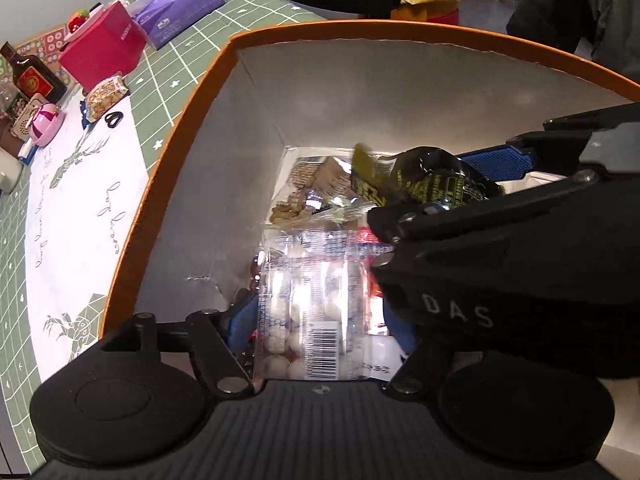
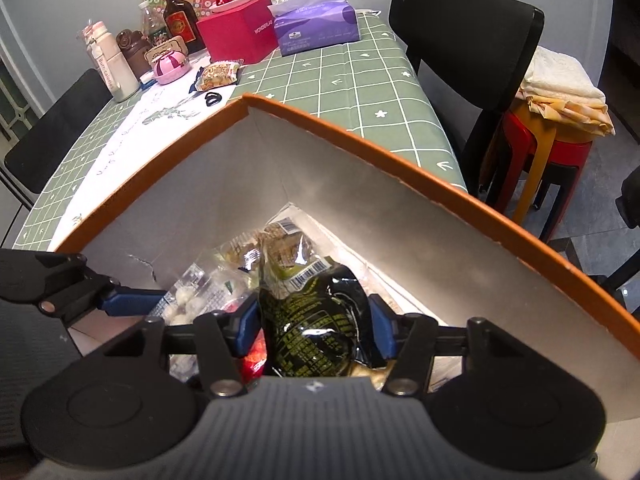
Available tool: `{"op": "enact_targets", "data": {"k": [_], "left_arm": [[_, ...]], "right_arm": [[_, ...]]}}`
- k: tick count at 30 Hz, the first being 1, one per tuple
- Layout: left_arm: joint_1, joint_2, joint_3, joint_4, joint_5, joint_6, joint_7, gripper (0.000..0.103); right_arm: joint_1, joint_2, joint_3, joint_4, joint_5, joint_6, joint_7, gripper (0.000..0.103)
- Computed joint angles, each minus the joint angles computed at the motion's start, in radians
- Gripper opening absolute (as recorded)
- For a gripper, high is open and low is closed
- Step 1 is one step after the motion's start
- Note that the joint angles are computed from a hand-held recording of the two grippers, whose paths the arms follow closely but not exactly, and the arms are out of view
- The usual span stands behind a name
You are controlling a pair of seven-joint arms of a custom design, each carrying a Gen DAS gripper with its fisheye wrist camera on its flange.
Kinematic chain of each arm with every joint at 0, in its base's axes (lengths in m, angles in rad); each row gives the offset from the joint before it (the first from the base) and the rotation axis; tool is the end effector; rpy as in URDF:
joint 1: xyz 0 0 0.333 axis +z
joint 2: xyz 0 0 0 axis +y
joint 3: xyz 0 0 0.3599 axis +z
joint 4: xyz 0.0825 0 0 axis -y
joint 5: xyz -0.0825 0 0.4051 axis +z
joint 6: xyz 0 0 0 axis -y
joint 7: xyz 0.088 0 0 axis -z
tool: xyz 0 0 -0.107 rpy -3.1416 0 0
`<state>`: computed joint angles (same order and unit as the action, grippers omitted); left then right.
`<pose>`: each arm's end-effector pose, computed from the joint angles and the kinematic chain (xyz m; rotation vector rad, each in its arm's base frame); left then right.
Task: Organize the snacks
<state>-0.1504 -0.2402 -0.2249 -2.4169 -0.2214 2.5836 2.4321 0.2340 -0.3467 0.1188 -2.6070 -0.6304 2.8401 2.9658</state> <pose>0.4634 -0.1829 0.4726 -0.6885 2.7322 -0.4196 0.4079 0.1849 0.4541 -1.3083 2.1689 -0.4493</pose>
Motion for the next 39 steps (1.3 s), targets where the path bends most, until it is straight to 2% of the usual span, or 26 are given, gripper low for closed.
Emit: {"op": "enact_targets", "data": {"k": [2, 14, 29, 31, 35, 39], "left_arm": [[-0.005, -0.01, 0.005, -0.004, -0.014, -0.008, 0.014, 0.09], [-0.026, -0.129, 0.025, -0.026, -0.111, -0.083, 0.095, 0.091], [-0.03, -0.32, 0.066, -0.04, -0.219, -0.217, 0.19, 0.091], [-0.024, -0.342, 0.075, -0.035, -0.233, -0.24, 0.197, 0.091], [-0.013, -0.387, 0.096, -0.027, -0.278, -0.259, 0.204, 0.091], [-0.033, -0.452, 0.142, -0.052, -0.393, -0.21, 0.243, 0.095]], "right_arm": [[-0.013, -0.014, 0.008, -0.013, -0.012, 0.02, 0.031, 0.068], [0.009, -0.162, 0.031, -0.024, -0.012, -0.124, 0.056, 0.069], [0.109, -0.356, 0.093, 0.032, 0.051, -0.454, 0.035, 0.069], [0.12, -0.382, 0.113, 0.046, 0.048, -0.507, 0.043, 0.07], [0.131, -0.417, 0.185, 0.093, 0.011, -0.642, 0.078, 0.083], [0.128, -0.421, 0.295, 0.159, -0.07, -0.818, 0.149, 0.096]]}}
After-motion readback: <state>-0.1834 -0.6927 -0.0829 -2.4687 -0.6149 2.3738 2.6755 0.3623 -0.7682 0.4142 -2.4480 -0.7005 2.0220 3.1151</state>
